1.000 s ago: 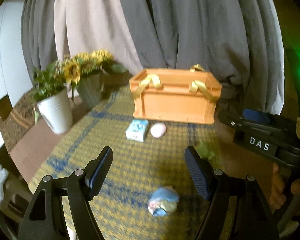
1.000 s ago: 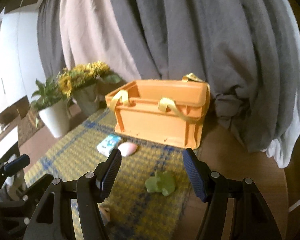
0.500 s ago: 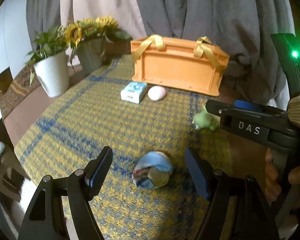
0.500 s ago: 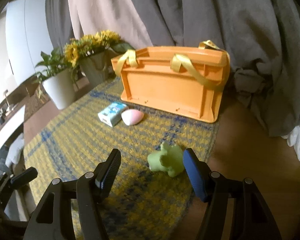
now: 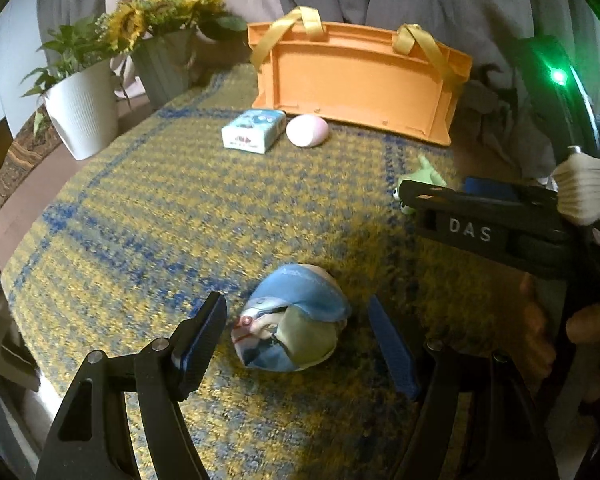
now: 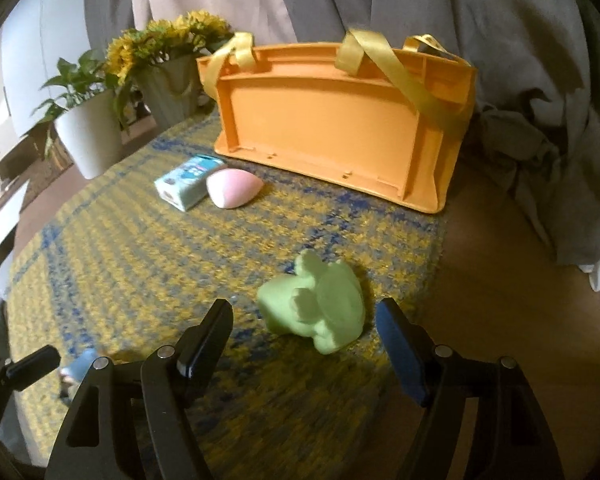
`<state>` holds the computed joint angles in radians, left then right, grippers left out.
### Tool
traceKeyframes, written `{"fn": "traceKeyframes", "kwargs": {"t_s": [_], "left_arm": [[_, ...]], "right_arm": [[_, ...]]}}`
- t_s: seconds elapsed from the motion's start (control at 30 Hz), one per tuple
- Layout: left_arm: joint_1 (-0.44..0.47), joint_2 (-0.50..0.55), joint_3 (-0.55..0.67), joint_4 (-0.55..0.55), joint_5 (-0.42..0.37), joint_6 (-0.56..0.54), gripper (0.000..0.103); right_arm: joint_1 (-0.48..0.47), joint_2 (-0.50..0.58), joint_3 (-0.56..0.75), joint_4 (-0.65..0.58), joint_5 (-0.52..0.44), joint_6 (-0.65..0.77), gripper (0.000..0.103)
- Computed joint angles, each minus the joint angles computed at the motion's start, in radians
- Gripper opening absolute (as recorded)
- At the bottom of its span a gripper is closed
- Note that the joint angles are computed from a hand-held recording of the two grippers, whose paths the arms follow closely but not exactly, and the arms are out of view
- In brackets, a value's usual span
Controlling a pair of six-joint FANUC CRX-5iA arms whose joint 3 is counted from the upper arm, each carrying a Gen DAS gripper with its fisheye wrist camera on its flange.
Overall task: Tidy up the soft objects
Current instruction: 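Grasp the blue-and-white cloth bundle with the left tool while the right tool grasps the green frog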
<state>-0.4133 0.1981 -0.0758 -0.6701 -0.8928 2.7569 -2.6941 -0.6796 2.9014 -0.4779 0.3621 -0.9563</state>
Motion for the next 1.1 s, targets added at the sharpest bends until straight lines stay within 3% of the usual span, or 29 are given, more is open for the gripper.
{"fn": "traceKeyframes", "kwargs": {"t_s": [0.23,0.37,0.77,0.9,1.1], "left_arm": [[0.040,0.007,-0.015,0.059,0.043,-0.049,0.057],[0.046,-0.001,-0.024,0.054,0.054,-0.052,0.054],[0.046,-0.059,-0.049,0.030,0.073,-0.040,0.050],[0.079,-0.097,-0.079,0.088,0.118,-0.104,0.050],[0.086,-0.144,-0.082,0.064,0.115,-0.148,0.050]], "right_arm": [[0.002,-0.059,-0.109,0.129,0.068,-0.131,0.074],[0.007,-0.071,-0.140,0.176,0.086,-0.178,0.065],[0.004,0.009,-0.020,0.113,0.020,-0.155,0.065],[0.003,0.056,0.049,0.061,-0.022,-0.128,0.065],[0.012,0.107,0.106,0.031,-0.054,-0.143,0.065]]}}
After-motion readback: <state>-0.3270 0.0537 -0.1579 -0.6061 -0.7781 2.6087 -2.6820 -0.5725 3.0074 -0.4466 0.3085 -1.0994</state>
